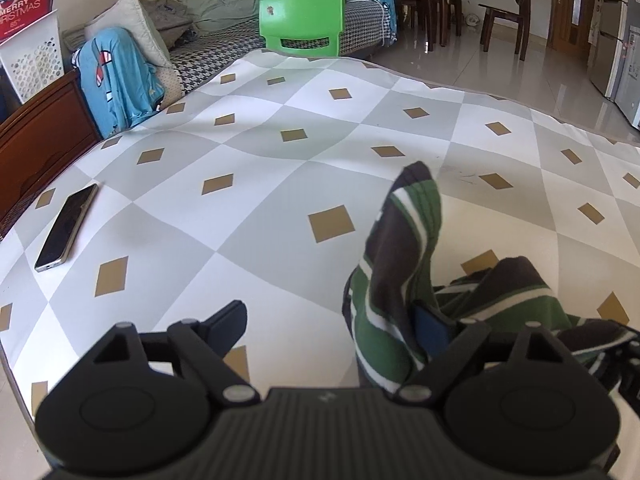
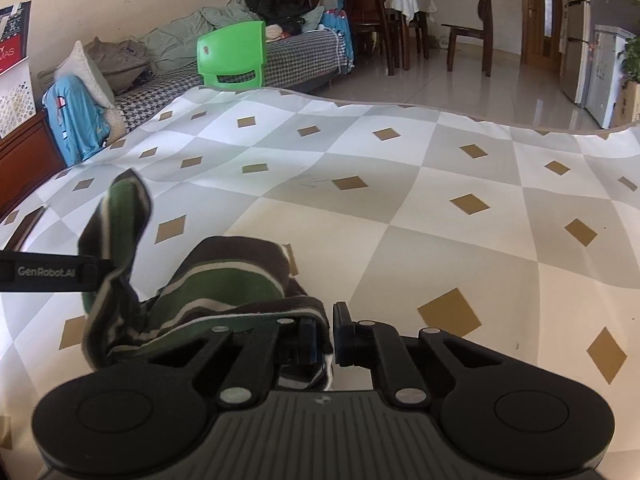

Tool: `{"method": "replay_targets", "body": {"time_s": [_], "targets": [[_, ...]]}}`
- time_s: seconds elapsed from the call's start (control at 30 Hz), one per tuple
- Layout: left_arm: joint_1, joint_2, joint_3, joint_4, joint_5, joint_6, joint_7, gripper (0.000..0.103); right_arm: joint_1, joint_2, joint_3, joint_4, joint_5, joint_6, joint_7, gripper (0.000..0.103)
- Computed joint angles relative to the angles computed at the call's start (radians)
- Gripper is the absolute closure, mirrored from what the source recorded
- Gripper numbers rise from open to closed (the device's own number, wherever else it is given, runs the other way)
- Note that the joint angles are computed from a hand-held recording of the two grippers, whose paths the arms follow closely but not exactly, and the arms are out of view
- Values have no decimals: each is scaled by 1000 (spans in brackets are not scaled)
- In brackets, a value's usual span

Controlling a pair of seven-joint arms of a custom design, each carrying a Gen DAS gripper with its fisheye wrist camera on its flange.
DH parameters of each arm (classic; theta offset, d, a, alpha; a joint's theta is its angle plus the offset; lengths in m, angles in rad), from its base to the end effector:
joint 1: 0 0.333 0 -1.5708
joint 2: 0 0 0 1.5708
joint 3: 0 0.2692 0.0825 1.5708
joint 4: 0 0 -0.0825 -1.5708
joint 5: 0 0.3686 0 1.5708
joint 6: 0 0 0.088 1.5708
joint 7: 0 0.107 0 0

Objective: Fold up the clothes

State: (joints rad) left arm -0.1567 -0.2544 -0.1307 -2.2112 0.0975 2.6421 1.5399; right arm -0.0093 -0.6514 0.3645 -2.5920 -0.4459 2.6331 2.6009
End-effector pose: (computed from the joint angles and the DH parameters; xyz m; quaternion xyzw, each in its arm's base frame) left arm 0.4976 -0.1540 0.5234 -0.5460 0.7666 -0.2398 0.2382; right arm 0.3868 0.1617 0.4927 -0.5270 0.7509 -0.2996 0.2621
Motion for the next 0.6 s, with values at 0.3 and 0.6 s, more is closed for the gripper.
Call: {"method": "replay_targets", "body": {"time_s": [0.3, 0.6], "targets": [[57, 21, 1, 28, 85, -72, -78, 16, -50, -58, 35, 18, -70, -131, 131, 94], [79, 24, 16, 29, 106, -106, -71, 15, -60, -161, 6, -20, -82, -151, 232, 94]]}}
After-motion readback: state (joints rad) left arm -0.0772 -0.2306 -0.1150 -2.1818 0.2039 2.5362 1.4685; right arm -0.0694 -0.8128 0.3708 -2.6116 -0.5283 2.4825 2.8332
